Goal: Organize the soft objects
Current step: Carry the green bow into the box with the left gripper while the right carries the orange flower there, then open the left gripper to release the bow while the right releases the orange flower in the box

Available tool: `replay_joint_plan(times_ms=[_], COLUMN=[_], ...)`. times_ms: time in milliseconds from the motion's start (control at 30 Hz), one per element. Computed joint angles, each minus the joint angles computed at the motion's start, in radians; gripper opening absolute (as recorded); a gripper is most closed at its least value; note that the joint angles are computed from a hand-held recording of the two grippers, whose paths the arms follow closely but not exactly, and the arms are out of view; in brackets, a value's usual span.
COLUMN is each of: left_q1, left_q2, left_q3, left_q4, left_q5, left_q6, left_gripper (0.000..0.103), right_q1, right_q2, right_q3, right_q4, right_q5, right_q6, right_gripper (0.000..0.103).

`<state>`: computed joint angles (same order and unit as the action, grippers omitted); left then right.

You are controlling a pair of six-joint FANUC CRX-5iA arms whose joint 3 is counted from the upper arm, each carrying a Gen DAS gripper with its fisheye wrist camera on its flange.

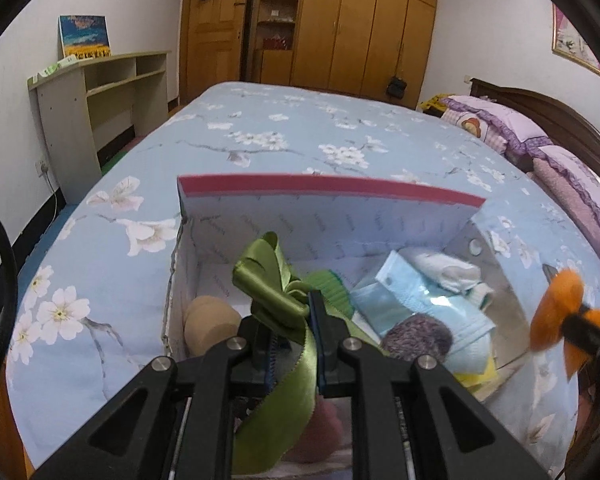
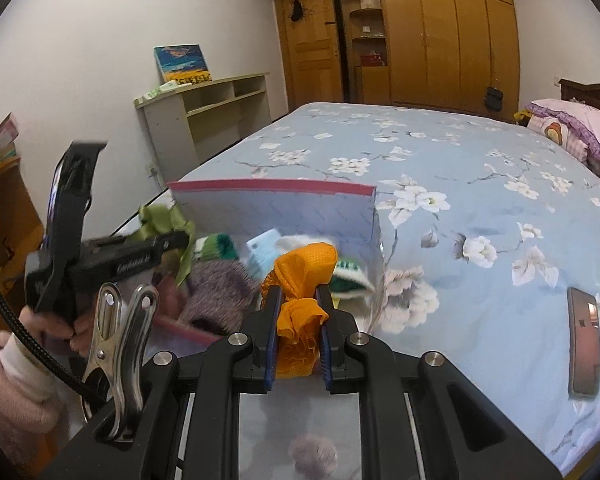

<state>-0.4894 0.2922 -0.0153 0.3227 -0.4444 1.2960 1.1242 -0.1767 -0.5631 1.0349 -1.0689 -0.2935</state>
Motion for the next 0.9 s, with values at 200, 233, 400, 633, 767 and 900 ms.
replay_joint_plan(times_ms=[200,233,400,633,767,900], left_q1=[0.004,0.004,0.004,0.006,0.008,0.009], left_q2=[0.020,0.022,0.033,0.039,0.041,0.042], left_q3=[0.001,0.002,0.010,0.008,0.006,0.007], left_q4=[0.014,0.012,0.006,0.021,0.032,0.029], left_q5=[-0.004,-0.004,-0.004,0.004,0.006,0.007], left_q6=[-0.003,-0.001,0.001,-0.011,-0.018,-0.016], left_gripper=[0.015,0.015,0.015,0.015,0.015,0.015], right_q1=[-0.064,-0.074,-0.121,-0.182,-0.209,-0.227], right_q2=[0.023,0.026,0.049,0.102,0.131,0.151], right_q3=[0.007,0.006,0.013,0.039,0.056,0.066], right_q4=[0.022,0.029,0.069,0.088,0.066,0.022], right_q5=[0.038,0.047,0.079,0.114,0.130,0.150], right_q6=[-0.008,-0.012,-0.037,-0.041,-0.033,-0.009], right_gripper=[0.017,0.017,0.017,0.017,0.017,0.017])
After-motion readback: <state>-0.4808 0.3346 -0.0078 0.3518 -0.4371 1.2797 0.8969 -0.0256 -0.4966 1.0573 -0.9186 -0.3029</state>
